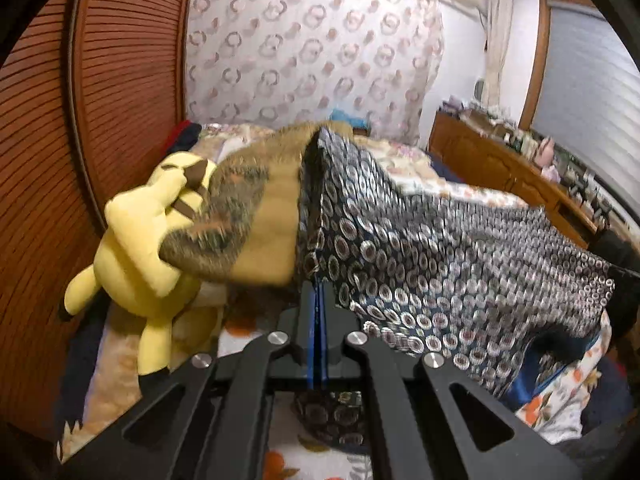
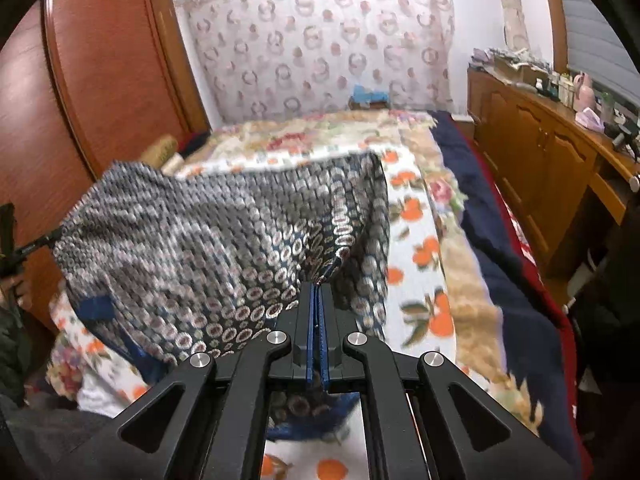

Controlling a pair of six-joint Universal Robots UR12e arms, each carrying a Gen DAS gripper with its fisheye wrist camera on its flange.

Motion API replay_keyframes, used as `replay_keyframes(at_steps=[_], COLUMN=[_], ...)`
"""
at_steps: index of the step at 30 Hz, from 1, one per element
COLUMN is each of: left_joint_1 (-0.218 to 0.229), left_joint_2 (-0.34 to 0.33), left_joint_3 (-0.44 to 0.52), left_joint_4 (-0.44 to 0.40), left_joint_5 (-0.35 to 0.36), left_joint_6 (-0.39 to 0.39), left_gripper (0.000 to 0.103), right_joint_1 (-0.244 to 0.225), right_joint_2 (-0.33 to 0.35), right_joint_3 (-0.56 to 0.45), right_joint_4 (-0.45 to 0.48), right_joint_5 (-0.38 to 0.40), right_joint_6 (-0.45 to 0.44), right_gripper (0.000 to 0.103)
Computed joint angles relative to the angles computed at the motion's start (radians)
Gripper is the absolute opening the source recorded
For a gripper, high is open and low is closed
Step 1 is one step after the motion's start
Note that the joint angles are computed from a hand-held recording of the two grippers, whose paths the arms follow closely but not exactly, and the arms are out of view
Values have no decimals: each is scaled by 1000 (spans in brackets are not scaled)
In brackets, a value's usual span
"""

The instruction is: Fold small clothes

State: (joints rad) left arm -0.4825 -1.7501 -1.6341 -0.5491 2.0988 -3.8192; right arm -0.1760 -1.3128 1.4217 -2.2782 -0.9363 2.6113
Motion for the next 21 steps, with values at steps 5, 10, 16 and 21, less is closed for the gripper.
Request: replay_keyframes(at_steps=[5, 10, 16, 21], left_joint_1=[-3, -2, -7, 2], left_joint_2=[-9, -6, -6, -7], left_joint_3=[3, 5, 15, 12], left_joint_4=[-18, -7, -48, -78], left_joint_5=[-7, -33, -11, -38], left_joint_6=[-25, -20, -12, -20], left_gripper=[0, 0, 28, 31], right_joint_1=[18, 22, 27, 59], right_joint_2=[-2, -6, -6, 0], right_joint_3=[19, 26, 30, 37], right_joint_4=[-46, -106, -111, -83], right_joint_5=[-81, -91, -46, -59], right_joint_6=[-5, 11, -7, -45], right_gripper=[3, 15, 41, 46])
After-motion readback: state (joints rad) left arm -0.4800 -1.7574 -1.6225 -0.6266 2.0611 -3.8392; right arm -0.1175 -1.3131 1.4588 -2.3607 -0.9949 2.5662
